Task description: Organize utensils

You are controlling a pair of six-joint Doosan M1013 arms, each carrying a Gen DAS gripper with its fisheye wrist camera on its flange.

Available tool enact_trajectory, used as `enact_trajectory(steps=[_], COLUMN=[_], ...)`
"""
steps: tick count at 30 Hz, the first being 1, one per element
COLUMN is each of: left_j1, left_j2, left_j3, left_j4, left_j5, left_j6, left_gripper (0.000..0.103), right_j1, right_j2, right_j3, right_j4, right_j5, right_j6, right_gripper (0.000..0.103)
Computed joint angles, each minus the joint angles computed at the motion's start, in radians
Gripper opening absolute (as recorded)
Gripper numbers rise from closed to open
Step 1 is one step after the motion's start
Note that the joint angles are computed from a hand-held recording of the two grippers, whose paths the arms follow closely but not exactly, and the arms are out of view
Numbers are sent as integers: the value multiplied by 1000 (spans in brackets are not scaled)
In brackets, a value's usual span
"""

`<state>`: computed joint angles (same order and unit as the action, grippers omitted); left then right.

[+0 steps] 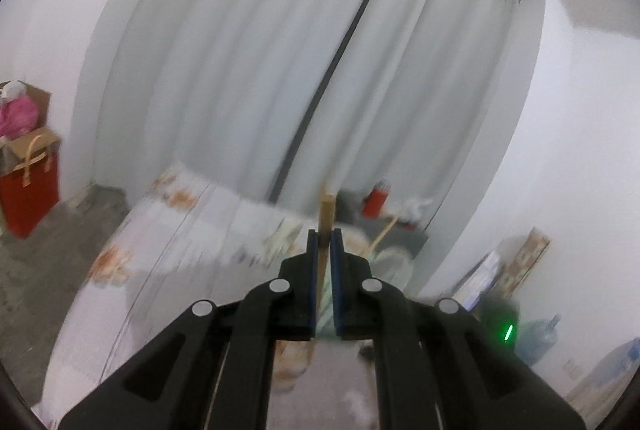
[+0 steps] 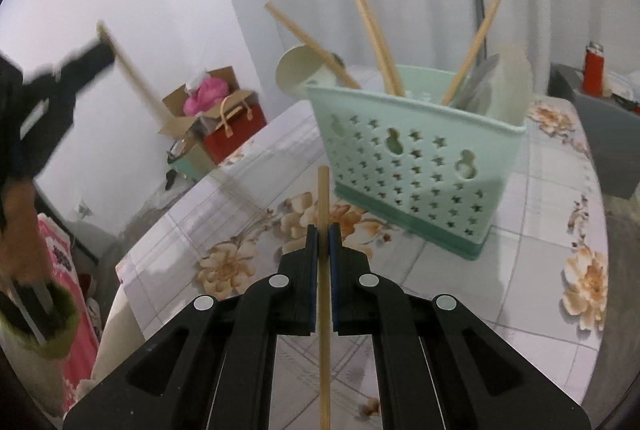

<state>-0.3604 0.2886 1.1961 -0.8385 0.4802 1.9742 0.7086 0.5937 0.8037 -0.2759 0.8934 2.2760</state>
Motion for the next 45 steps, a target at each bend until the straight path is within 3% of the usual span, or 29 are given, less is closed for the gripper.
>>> enact_trajectory(steps=[6,11,18,21,26,28,30,35,38,41,45], left_j1=[-12,-31,-40,-36,-19,-5,1,4,-12,-45,-68], left_j2=[77,163,249,258,218,196,174,125,115,120,137], left_j3=[-143,-281,-408,-430,-370,-327,-283,-160,-111,-87,-82], left_j4=[-233,-168,-8,50,152,168,217,315,408,567,677], left_j5=[-109,-147,-99,-55,28,93,145,314,411,465,499], left_j6=[185,86,-104,-149,-185,-190,-206,-209,-221,-275,-288], left_gripper=[5,2,0,0,0,2,14,31,39,39,39], right_j1=[-3,-6,-5,-4,-7,-9,-12,-15,-17,-16,-16], right_j2=[-23,-26,-30,-33,-32,-28,-25,-24,-18,-12,-6], right_j3=[34,37,35,42,51,52,53,59,52,43,34], right_j4=[-29,-37,-49,-60,-42,-26,-8,9,18,23,29], right_j5=[-17,-19,-12,-18,-22,-21,-21,-19,-6,4,7], right_j6=[39,54,70,87,95,89,84,91,88,87,87], right_gripper=[4,4,4,4,4,4,4,4,4,4,4])
